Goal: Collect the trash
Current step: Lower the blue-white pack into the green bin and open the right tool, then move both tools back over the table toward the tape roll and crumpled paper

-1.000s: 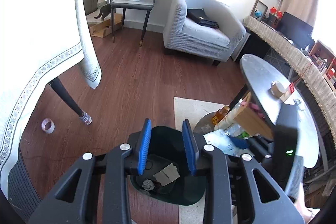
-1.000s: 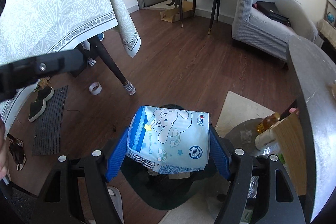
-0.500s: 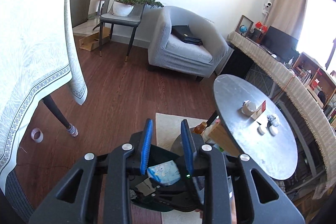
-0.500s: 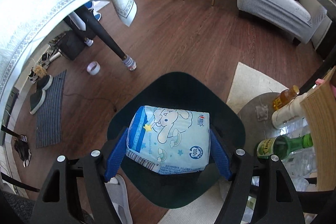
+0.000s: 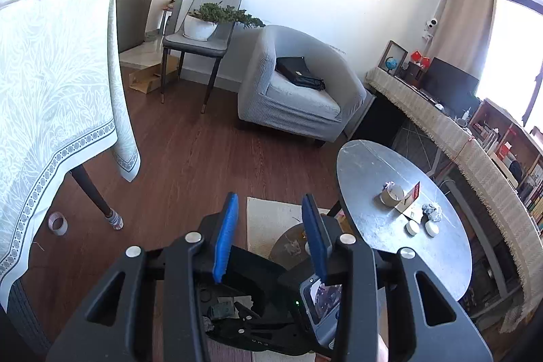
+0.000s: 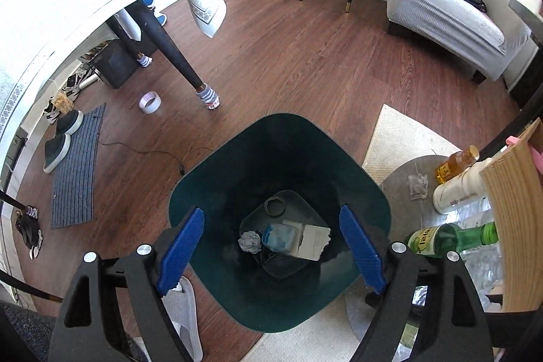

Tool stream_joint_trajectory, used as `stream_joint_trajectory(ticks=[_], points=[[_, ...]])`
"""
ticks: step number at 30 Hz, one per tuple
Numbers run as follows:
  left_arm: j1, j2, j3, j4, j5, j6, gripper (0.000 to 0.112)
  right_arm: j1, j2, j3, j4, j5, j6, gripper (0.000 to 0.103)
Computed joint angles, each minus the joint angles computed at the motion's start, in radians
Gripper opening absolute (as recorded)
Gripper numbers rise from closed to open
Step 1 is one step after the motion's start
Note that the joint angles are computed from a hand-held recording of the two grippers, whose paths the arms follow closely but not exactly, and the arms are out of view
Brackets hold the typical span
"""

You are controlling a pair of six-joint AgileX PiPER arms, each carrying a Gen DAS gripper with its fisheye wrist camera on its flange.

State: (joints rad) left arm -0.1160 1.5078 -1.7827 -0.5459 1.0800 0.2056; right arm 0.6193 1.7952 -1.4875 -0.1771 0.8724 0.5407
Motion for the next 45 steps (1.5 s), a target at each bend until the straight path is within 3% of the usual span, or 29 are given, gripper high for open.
stream_joint_trajectory(ticks=[6,8,13,19,26,37,45], points=[[-0.009,-0.011,-0.03,0.036,-0.013,-0.021,0.046,0.02,-0.065,-0.018,-0.008,-0.012,-0.023,0.083],[-0.007,-0.009,-0.039,0.04,-0.014,-0.024,0.046,0.03,-0.09,-0.034,-0.027,-0.006,-0.03,0.072],[-0.057,-0.026,-0.043,0.102,-0.05,-0.042,0.05,0.043,-0.177,-0.041,-0.081,0.002,-0.023,0.063],[-0.144,-0.043,-0.019,0.104,-0.109,-0.023,0.054,0.026,-0.301,0.001,-0.149,0.018,0.004,0.057],[-0.297,-0.007,-0.054,0.196,-0.152,-0.112,0.056,-0.051,-0.443,0.087,-0.166,0.044,-0.004,0.055],[-0.521,0.136,-0.177,0.334,-0.184,-0.266,0.058,-0.341,-0.685,0.24,-0.066,0.086,-0.175,0.055],[-0.646,0.348,-0.393,0.38,-0.127,-0.294,0.058,-0.827,-0.764,0.292,0.286,0.086,-0.589,0.055]])
